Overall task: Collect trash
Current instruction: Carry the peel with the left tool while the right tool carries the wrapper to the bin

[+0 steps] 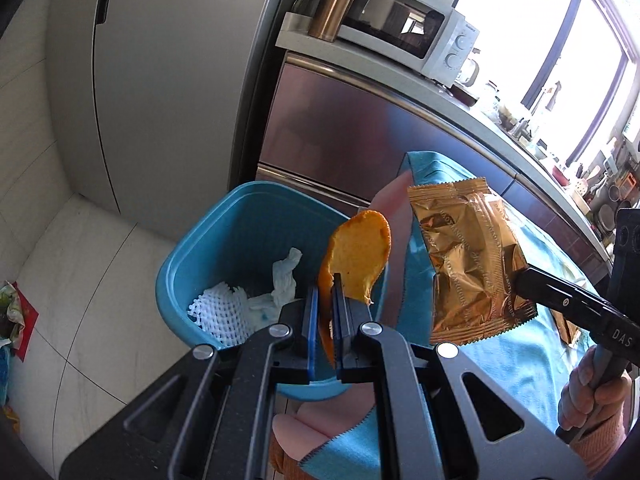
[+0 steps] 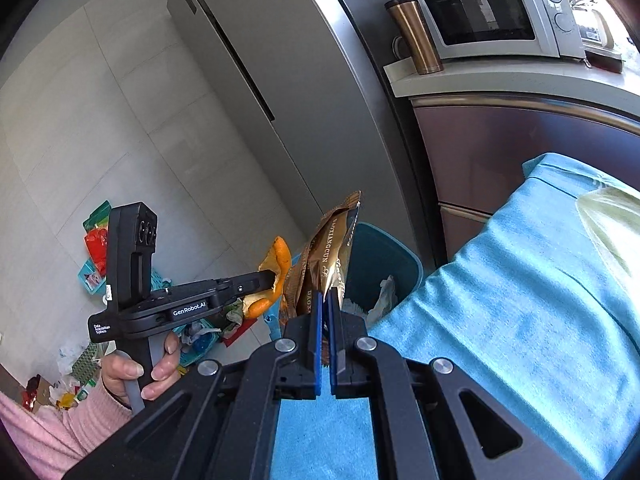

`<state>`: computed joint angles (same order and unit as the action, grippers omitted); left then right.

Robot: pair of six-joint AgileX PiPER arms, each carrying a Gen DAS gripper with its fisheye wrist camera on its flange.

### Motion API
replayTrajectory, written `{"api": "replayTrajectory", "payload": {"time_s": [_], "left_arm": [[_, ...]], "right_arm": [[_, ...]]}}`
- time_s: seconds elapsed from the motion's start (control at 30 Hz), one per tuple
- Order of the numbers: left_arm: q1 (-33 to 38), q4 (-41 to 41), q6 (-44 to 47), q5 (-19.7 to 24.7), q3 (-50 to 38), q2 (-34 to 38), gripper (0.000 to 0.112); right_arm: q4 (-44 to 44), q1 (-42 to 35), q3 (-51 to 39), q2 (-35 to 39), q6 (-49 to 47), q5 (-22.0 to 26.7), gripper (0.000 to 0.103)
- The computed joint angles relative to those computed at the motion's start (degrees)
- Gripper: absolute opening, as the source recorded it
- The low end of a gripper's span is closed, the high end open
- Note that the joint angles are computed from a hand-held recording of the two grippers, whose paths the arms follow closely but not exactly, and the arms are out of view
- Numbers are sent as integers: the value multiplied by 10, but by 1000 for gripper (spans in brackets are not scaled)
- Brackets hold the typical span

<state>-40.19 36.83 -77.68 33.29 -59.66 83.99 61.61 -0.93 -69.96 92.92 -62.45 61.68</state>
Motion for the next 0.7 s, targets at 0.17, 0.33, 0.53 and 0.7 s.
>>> {"api": "replayTrajectory", "payload": {"time_s": [0.17,0.33,0.53,0.7], "left_arm": [[18,-11,10,-12,-3,18,6],[40,-25,21,-29,-4,37,6],[59,-48,45,-40,-15,66,6],[70,-62,58,-41,-27,91,6]], "right_arm": [[-16,30,-13,15,18,-28,2],[-36,57,-28,35,41,-48,2],[-68,88,-57,66,81,-72,2],[-95,107,-76,90,114,-87,2]]}}
